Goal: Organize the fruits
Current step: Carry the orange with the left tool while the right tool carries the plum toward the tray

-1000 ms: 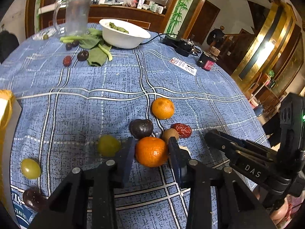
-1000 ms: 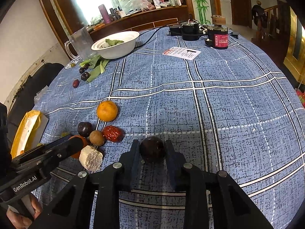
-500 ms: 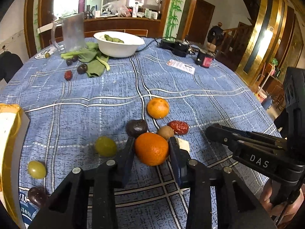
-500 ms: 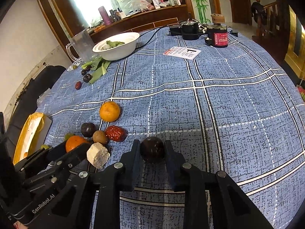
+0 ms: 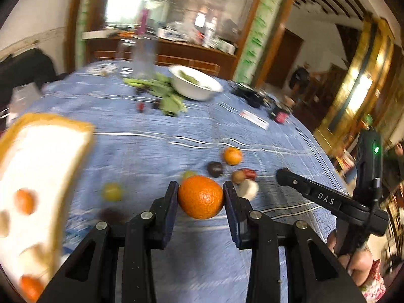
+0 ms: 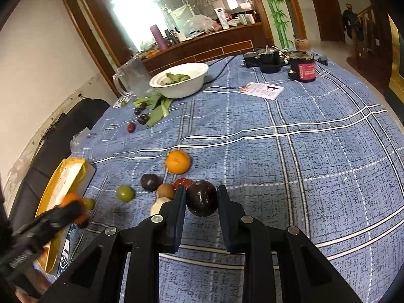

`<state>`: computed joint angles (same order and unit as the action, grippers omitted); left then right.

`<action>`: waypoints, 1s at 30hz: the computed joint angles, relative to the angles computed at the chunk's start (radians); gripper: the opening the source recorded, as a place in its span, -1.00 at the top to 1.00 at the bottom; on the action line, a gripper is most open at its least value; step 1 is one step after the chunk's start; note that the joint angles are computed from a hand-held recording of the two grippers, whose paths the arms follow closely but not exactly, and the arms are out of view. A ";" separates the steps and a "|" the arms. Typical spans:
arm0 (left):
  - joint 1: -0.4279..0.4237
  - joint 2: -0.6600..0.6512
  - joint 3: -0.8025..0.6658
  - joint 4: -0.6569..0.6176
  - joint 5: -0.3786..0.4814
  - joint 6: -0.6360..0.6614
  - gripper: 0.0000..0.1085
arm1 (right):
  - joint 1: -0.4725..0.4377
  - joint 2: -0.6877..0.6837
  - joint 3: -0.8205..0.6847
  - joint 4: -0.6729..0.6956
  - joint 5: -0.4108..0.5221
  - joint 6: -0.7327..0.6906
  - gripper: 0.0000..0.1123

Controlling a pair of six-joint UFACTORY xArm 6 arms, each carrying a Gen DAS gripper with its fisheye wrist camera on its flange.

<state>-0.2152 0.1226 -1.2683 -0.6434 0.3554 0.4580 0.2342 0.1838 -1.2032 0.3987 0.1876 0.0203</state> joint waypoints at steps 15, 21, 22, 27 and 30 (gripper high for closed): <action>0.292 -0.145 0.198 0.352 -0.128 -0.347 0.36 | 0.192 0.016 -0.111 0.014 0.111 0.008 0.53; 0.349 -0.132 0.200 0.224 -0.095 -0.254 0.36 | 0.284 0.174 -0.350 -0.029 0.220 0.005 0.52; 0.356 -0.132 0.201 0.216 -0.091 -0.248 0.36 | 0.294 0.203 -0.389 -0.033 0.236 0.005 0.52; 0.381 -0.116 0.175 0.116 -0.028 -0.173 0.36 | 0.338 0.382 -0.649 -0.097 0.351 0.033 0.51; 0.380 -0.109 0.168 0.109 0.003 -0.158 0.36 | 0.349 0.512 -0.841 -0.135 0.447 0.059 0.51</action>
<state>0.1651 0.0136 -1.1005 -0.5340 0.3580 0.2995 0.5836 0.6956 -2.0445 0.2633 0.6341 0.0788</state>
